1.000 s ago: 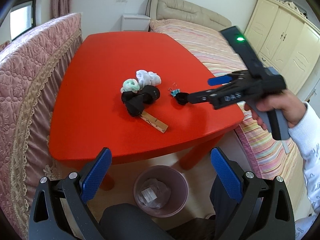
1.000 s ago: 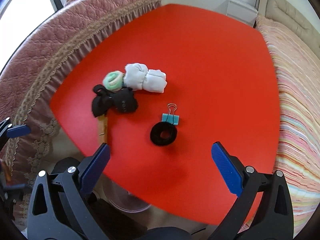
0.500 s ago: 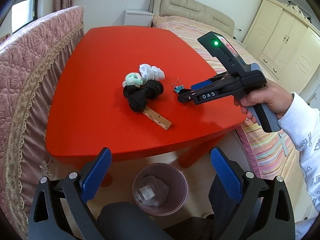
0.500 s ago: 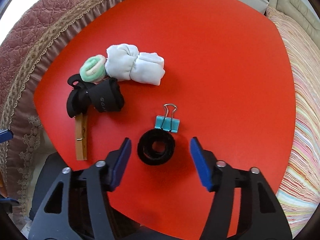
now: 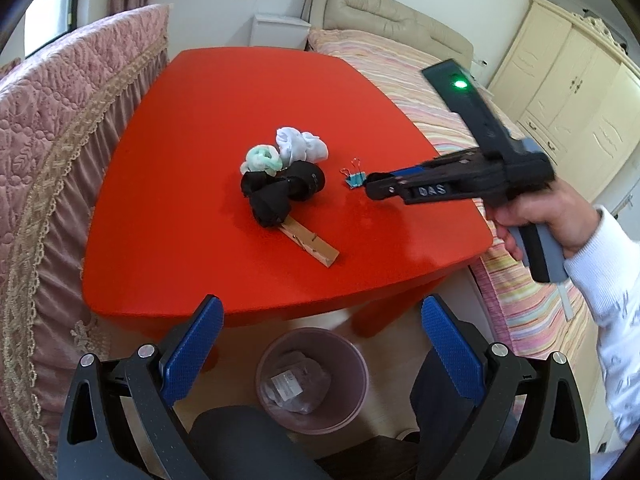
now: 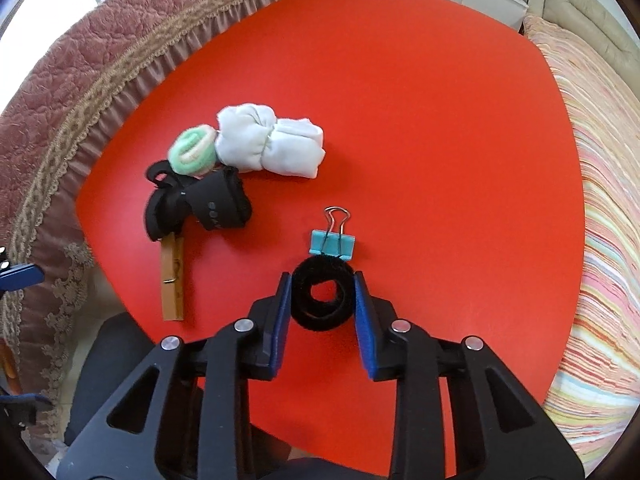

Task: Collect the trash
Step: 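Grasp the wooden clothespin with the left tool while the right holds the hair tie, then carry both items over the bin while the right tool opens, dropping the hair tie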

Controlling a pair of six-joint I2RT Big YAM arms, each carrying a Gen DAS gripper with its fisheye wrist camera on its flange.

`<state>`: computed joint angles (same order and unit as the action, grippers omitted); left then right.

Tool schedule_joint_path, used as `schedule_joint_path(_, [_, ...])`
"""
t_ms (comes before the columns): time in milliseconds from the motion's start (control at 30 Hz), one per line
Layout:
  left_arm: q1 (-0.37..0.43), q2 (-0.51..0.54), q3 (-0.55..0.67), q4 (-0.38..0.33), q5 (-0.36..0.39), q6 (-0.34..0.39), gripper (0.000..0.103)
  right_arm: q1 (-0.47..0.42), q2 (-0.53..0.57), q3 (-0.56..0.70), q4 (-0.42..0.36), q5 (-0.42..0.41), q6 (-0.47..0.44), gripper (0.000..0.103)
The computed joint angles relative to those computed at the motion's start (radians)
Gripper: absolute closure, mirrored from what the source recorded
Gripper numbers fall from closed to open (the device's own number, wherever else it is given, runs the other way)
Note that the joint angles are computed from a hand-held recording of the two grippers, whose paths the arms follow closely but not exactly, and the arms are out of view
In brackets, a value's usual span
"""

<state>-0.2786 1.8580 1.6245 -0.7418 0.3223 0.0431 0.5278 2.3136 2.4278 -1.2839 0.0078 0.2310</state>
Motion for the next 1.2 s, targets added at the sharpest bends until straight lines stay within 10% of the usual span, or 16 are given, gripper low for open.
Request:
schedule_joint_path(733, [-0.072, 0.261, 0.349, -0.213, -0.270, -0.244, 0.008, -0.007, -0.134, -0.193, 0.115, 0.007, 0.026, 0.074])
schedule_joint_path(1100, [-0.083, 0.278, 0.348, -0.210, -0.338, -0.225, 0.084, -0.005, -0.139, -0.211, 0.139, -0.004, 0.028, 0.074])
schedule_joint_path(1200, [-0.070, 0.263, 0.324, -0.202, -0.314, -0.194, 0.089, -0.004, -0.140, -0.218, 0.146, -0.005, 0.029, 0.074])
